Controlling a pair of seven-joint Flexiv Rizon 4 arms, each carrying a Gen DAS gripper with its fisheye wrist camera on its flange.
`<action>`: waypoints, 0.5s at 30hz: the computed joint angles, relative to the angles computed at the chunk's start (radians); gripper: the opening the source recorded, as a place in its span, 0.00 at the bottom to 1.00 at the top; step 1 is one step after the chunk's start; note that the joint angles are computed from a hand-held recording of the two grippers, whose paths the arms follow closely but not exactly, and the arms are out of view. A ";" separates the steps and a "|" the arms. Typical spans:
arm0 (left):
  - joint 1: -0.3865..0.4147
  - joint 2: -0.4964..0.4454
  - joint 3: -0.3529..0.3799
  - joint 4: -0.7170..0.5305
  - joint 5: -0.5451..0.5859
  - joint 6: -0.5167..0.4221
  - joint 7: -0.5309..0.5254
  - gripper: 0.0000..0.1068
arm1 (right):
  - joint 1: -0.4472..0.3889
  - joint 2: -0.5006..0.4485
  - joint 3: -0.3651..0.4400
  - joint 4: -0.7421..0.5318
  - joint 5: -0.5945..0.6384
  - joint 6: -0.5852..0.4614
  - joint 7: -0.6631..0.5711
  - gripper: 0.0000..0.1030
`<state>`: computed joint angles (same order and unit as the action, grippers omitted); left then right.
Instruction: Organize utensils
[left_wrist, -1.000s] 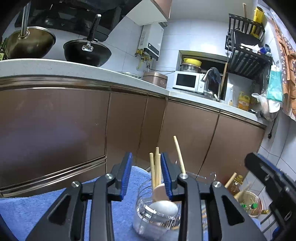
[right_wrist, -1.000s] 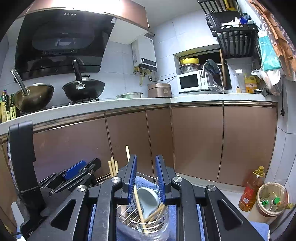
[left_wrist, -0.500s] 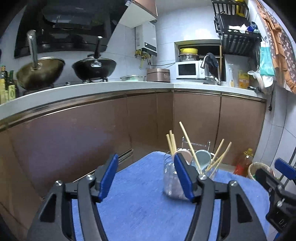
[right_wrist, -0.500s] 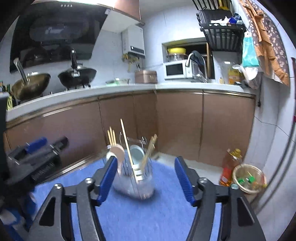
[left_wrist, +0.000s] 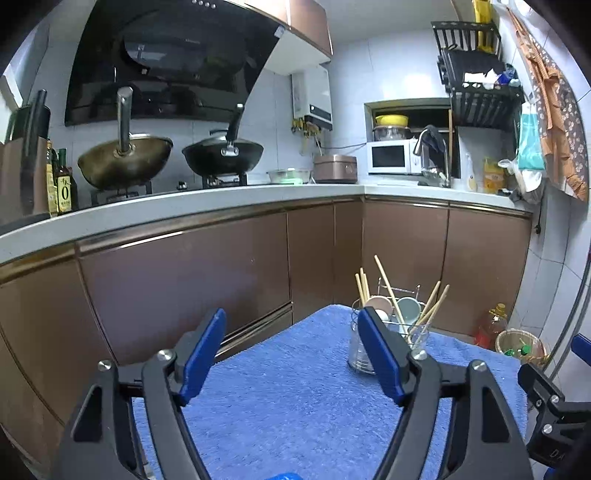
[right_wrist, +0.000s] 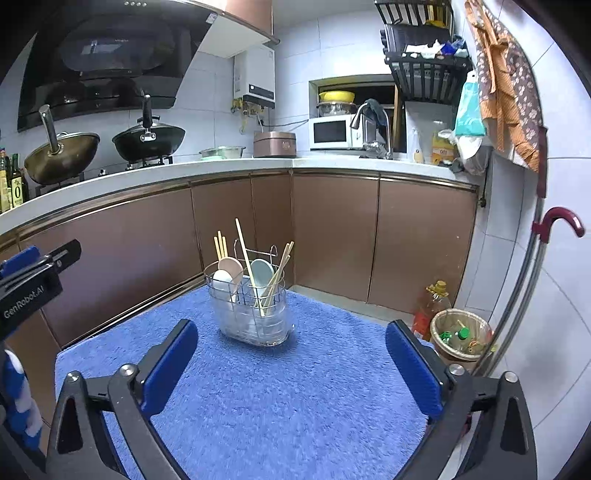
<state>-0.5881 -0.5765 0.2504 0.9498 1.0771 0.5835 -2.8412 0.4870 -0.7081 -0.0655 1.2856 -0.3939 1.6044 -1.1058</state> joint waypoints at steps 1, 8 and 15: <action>-0.013 0.009 0.006 0.009 0.011 -0.006 -0.010 0.68 | 0.015 0.021 -0.025 0.032 0.001 0.019 0.009 1.00; -0.077 0.081 -0.002 0.074 0.116 -0.048 -0.071 0.68 | 0.120 0.115 -0.182 0.175 0.020 0.108 0.053 1.00; -0.103 0.147 -0.054 0.137 0.205 -0.081 -0.108 0.68 | 0.280 0.191 -0.377 0.303 0.108 0.180 0.033 1.00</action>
<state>-0.6906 -0.4292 0.1963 1.0867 1.2818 0.5026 -2.9491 0.7666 -0.5170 -0.4428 1.5888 -0.2864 1.7839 -1.0731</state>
